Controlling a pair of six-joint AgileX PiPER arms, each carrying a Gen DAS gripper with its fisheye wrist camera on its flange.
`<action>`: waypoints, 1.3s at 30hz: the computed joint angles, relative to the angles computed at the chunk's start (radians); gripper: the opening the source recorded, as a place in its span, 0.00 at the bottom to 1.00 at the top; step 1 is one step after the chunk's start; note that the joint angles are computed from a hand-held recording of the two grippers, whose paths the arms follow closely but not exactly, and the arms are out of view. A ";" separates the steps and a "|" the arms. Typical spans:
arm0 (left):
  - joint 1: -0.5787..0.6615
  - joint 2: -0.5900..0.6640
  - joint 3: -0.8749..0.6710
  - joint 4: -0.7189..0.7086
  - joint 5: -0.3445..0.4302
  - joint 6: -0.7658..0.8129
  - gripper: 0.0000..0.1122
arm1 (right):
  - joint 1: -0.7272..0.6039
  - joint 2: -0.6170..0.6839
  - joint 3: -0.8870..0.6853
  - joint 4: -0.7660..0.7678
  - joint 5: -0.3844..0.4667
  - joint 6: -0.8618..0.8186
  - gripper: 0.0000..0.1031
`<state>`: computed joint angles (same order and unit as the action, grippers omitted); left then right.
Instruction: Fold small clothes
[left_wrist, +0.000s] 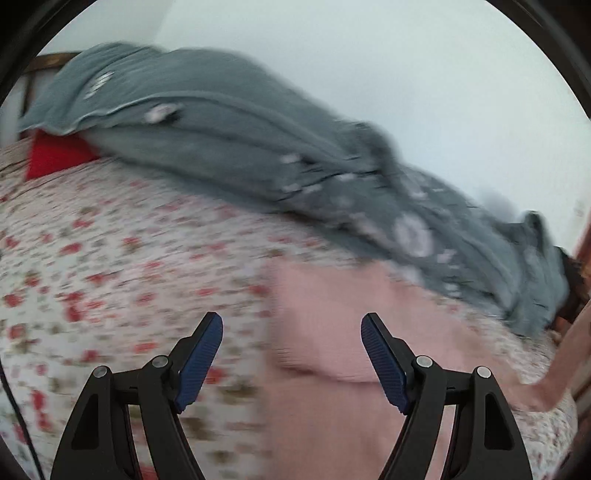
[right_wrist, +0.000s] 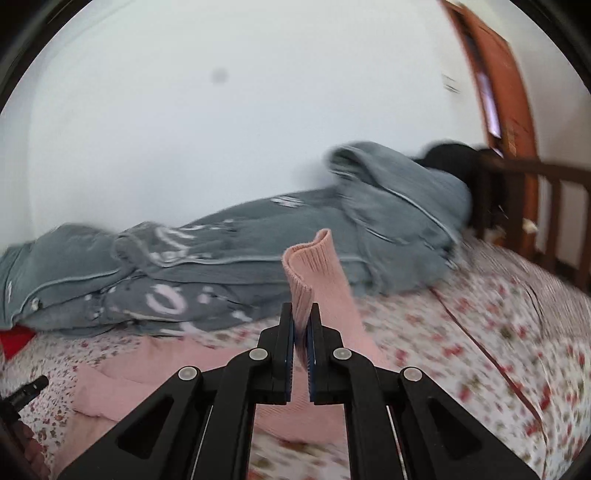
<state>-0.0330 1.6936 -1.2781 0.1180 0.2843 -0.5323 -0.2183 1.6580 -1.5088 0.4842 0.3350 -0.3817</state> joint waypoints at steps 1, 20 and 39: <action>0.019 -0.001 0.007 -0.012 0.012 0.012 0.68 | 0.052 0.020 -0.044 -0.099 0.011 0.098 0.06; 0.469 -0.081 0.209 -1.118 0.085 1.150 0.68 | 0.697 0.667 -0.778 -0.638 0.400 0.599 0.06; 0.232 -0.018 0.098 -0.895 0.112 0.960 0.68 | 0.415 0.233 -0.058 0.236 0.223 -0.299 0.51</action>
<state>0.1987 1.6759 -1.1802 -0.7774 0.3968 0.4277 0.1971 1.8910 -1.5672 0.7202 0.5583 -0.6807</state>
